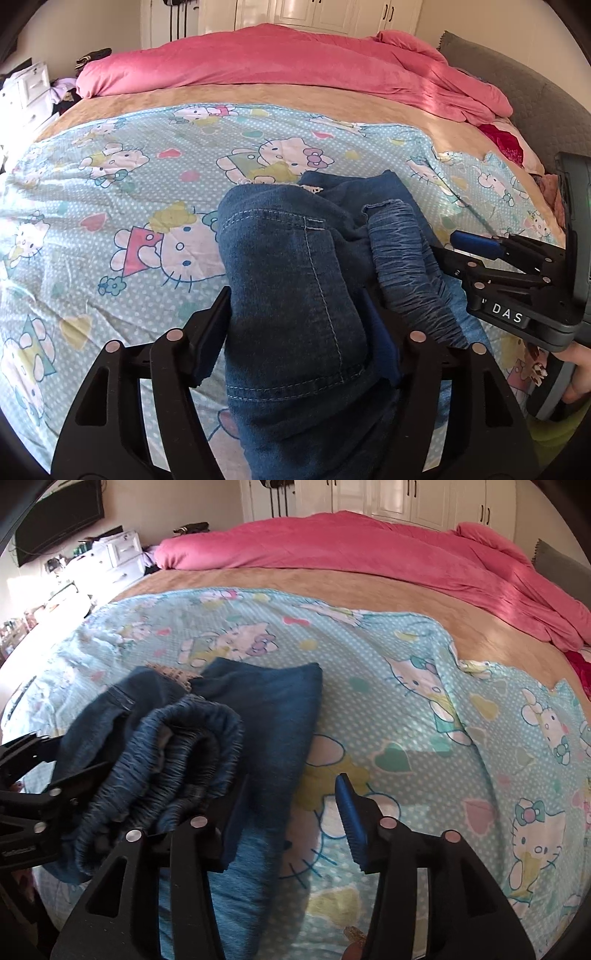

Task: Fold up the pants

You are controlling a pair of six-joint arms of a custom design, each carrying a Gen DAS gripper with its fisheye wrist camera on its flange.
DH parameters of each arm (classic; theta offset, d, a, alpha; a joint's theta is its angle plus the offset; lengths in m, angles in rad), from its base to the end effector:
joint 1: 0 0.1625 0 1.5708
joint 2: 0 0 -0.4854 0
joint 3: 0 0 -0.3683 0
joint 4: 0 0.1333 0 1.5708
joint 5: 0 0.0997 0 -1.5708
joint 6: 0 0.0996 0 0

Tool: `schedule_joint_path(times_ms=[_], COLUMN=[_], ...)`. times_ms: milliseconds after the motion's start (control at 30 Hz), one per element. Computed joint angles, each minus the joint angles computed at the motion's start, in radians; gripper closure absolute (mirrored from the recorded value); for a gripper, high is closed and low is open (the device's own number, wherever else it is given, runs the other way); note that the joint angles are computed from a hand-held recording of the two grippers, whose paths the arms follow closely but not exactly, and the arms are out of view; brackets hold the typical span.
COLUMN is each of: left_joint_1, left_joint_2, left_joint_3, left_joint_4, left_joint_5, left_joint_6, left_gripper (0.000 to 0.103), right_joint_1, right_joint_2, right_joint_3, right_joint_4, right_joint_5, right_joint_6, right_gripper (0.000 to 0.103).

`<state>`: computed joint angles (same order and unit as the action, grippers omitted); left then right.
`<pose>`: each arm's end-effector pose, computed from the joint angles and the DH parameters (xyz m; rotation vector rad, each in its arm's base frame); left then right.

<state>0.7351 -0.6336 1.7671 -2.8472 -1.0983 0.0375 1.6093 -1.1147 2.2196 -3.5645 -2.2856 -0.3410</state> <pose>-0.3686 -0.5741 0.0427 1.1110 2.4921 -0.4351 0.0872 -0.4975 0.2992 0.0303 -2.2008 0.8982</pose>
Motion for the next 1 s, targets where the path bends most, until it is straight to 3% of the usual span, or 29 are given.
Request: schedule_joint_path(times_ms=[200, 400, 467, 533, 567, 1000], left_joint_1=[-0.003, -0.021, -0.030, -0.041, -0.046, -0.148], left_joint_2=[-0.008, -0.038, -0.053, -0.079, -0.088, -0.249], left_joint_3=[0.012, 0.049, 0.066, 0.095, 0.105, 0.332], left_joint_4=[-0.003, -0.029, -0.040, -0.060, -0.060, -0.123], left_joint_5=[0.006, 0.020, 0.027, 0.025, 0.026, 0.102], left_joint_6=[-0.009, -0.018, -0.030, -0.044, -0.048, -0.115], left_gripper=[0.035, 0.020, 0.011, 0.010, 0.010, 0.009], right_joint_1=[-0.002, 0.026, 0.049, 0.076, 0.091, 0.276], right_joint_2=[-0.013, -0.072, -0.082, -0.092, -0.095, -0.063], right_joint_3=[0.010, 0.087, 0.115, 0.140, 0.151, 0.325], right_joint_4=[0.000, -0.107, -0.156, -0.201, -0.220, -0.460], right_joint_5=[-0.008, 0.061, 0.058, 0.053, 0.046, -0.067], right_joint_6=[0.018, 0.013, 0.001, -0.011, -0.013, 0.023], right_gripper=[0.043, 0.016, 0.014, 0.011, 0.004, 0.004])
